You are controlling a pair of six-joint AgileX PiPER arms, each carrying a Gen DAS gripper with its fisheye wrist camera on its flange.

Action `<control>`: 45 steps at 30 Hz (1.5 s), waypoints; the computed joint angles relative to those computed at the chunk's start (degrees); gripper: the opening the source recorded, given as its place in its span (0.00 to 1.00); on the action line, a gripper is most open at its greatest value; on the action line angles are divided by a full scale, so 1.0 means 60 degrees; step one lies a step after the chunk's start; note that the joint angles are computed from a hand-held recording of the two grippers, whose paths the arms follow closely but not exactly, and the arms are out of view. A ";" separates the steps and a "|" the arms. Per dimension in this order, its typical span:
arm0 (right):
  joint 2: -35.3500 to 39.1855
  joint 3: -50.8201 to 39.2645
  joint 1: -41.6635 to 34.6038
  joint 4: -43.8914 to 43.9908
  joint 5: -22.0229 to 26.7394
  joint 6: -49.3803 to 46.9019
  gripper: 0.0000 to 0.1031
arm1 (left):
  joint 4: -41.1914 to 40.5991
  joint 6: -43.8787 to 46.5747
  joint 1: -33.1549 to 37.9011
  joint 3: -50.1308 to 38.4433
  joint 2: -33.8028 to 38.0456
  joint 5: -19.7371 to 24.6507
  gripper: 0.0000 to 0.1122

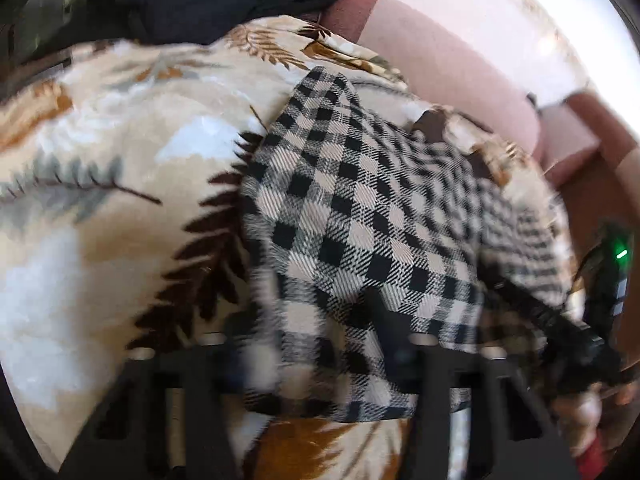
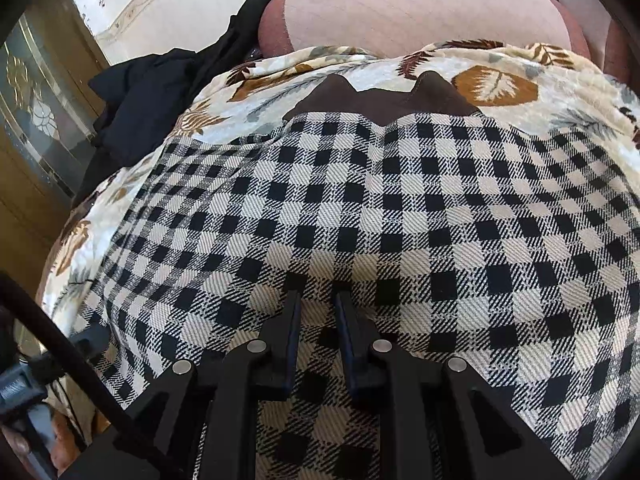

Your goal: Fold large clothes

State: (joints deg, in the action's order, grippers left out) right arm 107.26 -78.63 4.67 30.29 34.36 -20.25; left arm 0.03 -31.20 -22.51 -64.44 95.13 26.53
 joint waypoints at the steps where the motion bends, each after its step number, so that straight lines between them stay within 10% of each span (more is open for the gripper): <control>1: -0.0006 -0.0005 -0.0013 0.0010 0.0021 -0.0005 0.20 | 0.0174 -0.0288 -0.0099 -0.0180 0.0046 0.0223 0.10; 14: 0.0312 -0.0048 -0.1642 0.3684 0.1784 -0.2792 0.19 | 0.0284 -0.0876 -0.1484 -0.3589 0.0539 0.1967 0.09; 31: 0.0499 -0.1083 -0.7249 0.5934 0.4906 -0.3130 0.48 | -0.1024 0.0335 -0.4440 -1.3442 0.7401 0.5638 0.05; 38: 0.0640 -0.1384 -0.6494 0.5507 0.5174 -0.3140 0.52 | -0.1120 0.0734 -0.4436 -0.9891 0.5509 0.3905 0.15; 45: -0.1096 0.0198 -0.5497 0.5510 0.2650 -0.4303 0.52 | -0.0468 0.0634 -0.4575 -0.6424 0.3349 0.2383 0.35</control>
